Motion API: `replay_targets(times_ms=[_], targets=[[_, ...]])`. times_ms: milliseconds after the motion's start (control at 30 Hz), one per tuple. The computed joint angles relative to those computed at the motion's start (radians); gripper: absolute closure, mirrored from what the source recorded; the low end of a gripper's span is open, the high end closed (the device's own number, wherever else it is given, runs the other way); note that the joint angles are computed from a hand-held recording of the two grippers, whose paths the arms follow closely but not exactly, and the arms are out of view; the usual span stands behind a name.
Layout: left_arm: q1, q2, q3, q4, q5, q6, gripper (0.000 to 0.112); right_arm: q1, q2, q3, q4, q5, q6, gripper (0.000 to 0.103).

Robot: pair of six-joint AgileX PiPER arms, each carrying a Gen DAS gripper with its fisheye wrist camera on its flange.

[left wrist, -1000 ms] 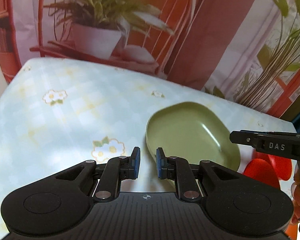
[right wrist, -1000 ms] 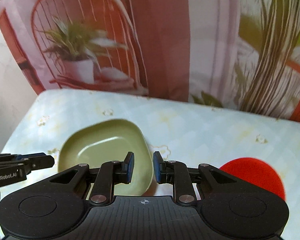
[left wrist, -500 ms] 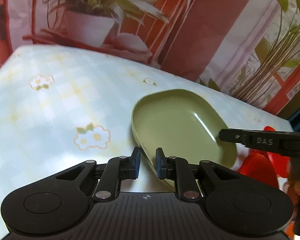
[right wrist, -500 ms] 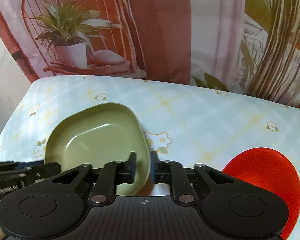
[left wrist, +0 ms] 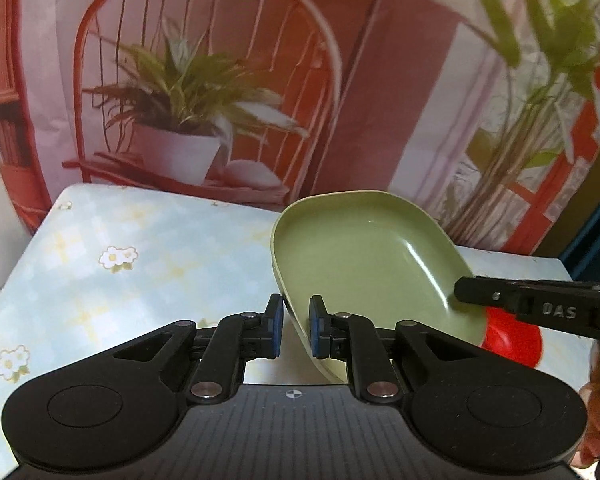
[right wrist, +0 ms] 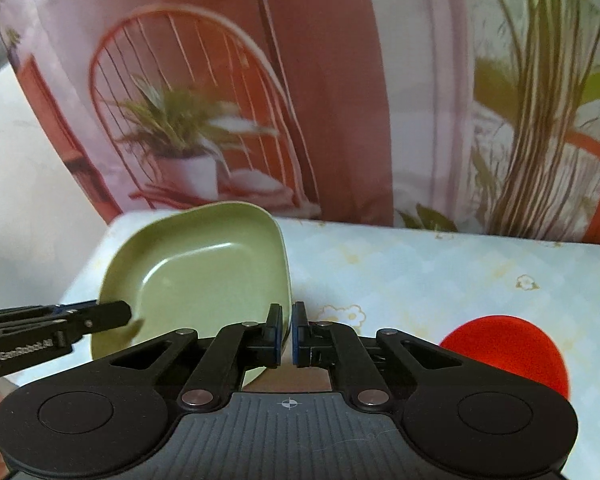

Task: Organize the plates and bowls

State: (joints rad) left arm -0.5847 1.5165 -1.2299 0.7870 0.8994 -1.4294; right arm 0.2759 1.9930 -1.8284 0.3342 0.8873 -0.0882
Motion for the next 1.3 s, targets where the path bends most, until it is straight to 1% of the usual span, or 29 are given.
replay_targets(times_ms=[200,333,467,633,833,1067,1300], targets=[[-0.135,0.008,-0.078,0.037,0.113,-0.024,0.098,-0.04,-0.194,0.163,0.028,0.003,-0.054,0.096],[-0.223,0.036,-0.132,0.048,0.163,-0.034,0.098,-0.093,-0.325,0.282,0.056,0.015,-0.097,0.096],[-0.3,0.079,-0.177,0.051,0.188,-0.049,0.098,-0.159,-0.453,0.399,0.088,0.025,-0.144,0.095],[-0.381,0.124,-0.219,0.05,0.192,-0.07,0.098,-0.288,-0.603,0.534,0.155,0.067,-0.227,0.095],[-0.441,0.18,-0.26,0.041,0.174,-0.082,0.098,-0.453,-0.737,0.666,0.23,0.135,-0.342,0.095],[-0.462,0.222,-0.282,0.008,0.139,-0.077,0.098,-0.61,-0.833,0.776,0.297,0.197,-0.44,0.094],[-0.451,0.246,-0.29,-0.029,0.1,-0.052,0.098,-0.701,-0.859,0.825,0.323,0.238,-0.494,0.094]])
